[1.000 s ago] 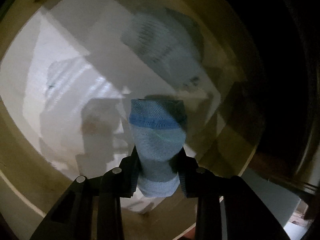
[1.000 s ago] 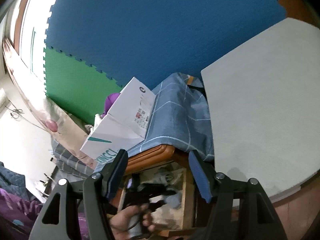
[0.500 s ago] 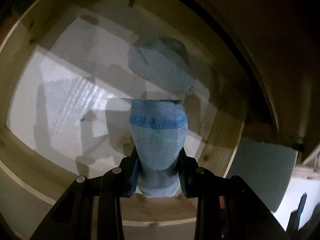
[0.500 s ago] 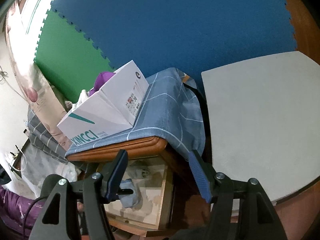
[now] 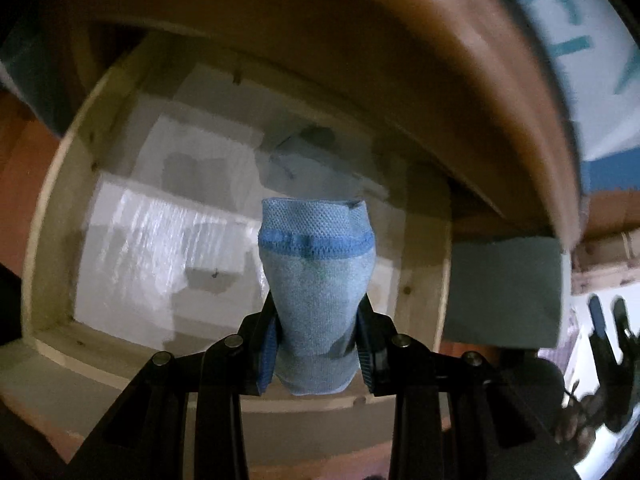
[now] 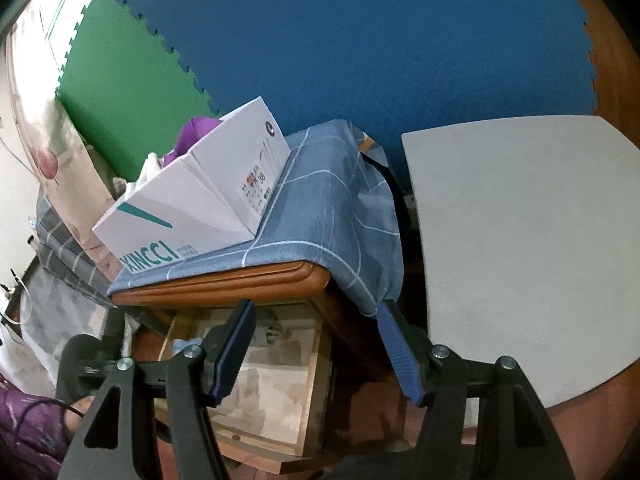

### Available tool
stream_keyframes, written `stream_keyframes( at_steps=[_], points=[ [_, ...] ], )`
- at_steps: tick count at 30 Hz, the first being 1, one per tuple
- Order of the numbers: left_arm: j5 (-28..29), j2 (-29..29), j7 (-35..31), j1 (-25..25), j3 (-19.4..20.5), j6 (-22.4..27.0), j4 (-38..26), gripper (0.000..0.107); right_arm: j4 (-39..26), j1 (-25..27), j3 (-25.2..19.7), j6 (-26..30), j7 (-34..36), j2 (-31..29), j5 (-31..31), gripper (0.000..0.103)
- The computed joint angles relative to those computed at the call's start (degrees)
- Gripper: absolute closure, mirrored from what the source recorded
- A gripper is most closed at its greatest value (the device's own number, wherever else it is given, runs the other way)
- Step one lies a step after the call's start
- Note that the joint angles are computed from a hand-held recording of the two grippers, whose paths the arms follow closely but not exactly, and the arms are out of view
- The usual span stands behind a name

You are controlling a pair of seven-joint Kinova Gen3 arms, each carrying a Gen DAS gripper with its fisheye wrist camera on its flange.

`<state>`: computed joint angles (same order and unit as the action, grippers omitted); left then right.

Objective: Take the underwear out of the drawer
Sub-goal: 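Carry the pale blue sock with the left gripper and release into the box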

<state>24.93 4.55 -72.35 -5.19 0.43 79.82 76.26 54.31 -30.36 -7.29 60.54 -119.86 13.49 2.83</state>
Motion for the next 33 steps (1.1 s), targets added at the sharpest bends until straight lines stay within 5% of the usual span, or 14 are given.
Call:
stream_keyframes(
  at_steps=[14,24,33],
  points=[
    [4.4,-6.7,-9.3,-1.5,-2.9,0.4,-3.7,0.077,-7.5,-4.1,1.2,7.6,0.6,4.0,4.4,0.038],
    [5.8,-8.8,-10.5,-1.7,-4.4,1.9,-6.1,0.077,-5.9,-3.1,1.1,5.8,0.4,3.1,2.8,0.038],
    [8.8,-7.1,-10.2,-2.3,-5.2,6.3,-16.5,0.077,-4.5,-1.8,0.6,4.3,0.9,2.4,1.0,0.038]
  ],
)
